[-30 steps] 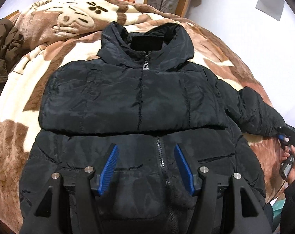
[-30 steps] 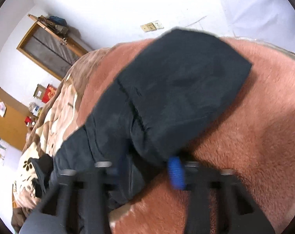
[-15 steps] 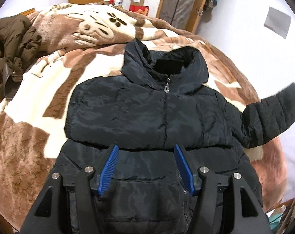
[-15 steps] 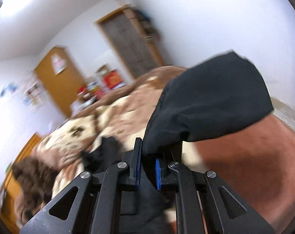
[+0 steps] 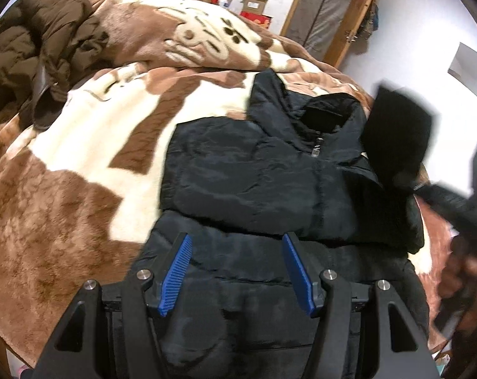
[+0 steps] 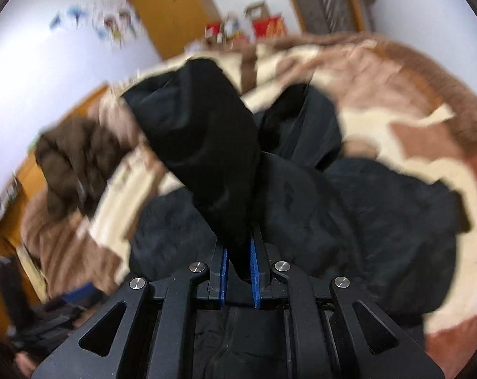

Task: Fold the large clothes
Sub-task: 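Fold the held sleeve across the jacket body with the right gripper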

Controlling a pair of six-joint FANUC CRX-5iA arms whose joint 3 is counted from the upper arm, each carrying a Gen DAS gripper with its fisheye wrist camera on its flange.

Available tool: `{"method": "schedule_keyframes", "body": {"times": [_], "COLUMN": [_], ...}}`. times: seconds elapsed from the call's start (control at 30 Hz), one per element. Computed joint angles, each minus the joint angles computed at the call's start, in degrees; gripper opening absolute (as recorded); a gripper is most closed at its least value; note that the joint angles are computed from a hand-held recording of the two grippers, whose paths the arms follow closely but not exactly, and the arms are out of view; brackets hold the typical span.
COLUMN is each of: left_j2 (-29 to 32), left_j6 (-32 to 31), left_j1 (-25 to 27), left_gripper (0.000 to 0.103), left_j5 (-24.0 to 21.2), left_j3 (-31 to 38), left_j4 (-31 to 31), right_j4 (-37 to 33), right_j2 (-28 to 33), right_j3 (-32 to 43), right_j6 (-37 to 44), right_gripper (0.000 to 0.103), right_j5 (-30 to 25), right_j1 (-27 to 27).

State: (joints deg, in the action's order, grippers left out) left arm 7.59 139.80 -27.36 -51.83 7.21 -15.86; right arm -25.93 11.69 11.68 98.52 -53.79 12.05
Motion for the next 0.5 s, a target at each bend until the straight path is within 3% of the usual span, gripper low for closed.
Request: {"method": "schedule_keyframes", "body": {"times": [0.13,0.23,0.33,0.5], "left_j2": [-1.1,-1.6,-1.1,1.4], "left_j6": [0.3,0.0,-0.4,-3.8], "left_j1": [1.5,2.2,2.1,1.8], "left_gripper": [0.062,0.062,0.062,0.062], "left_j5": [0.8,1.6,2.4,4.2], "left_j3": [-2.1,-2.8,-1.9,1.7], "left_j4": [0.7,1.2,1.1,2.8], "right_j4": [-1.9,-4.3,-10.4,-12.9], "right_j2": [5.9,4.9,3.6,-2.7], "right_j3": [3.6,3.8,4.8,0.8], "right_j6": [-1.1,0.8,4.8,9.8], "right_gripper": [0.035,0.043,0.066,0.066], "right_j5": [-5.3,-6.0,-8.9,-4.3], "right_j1": [0.4,-0.4,-2.8,-5.5]}}
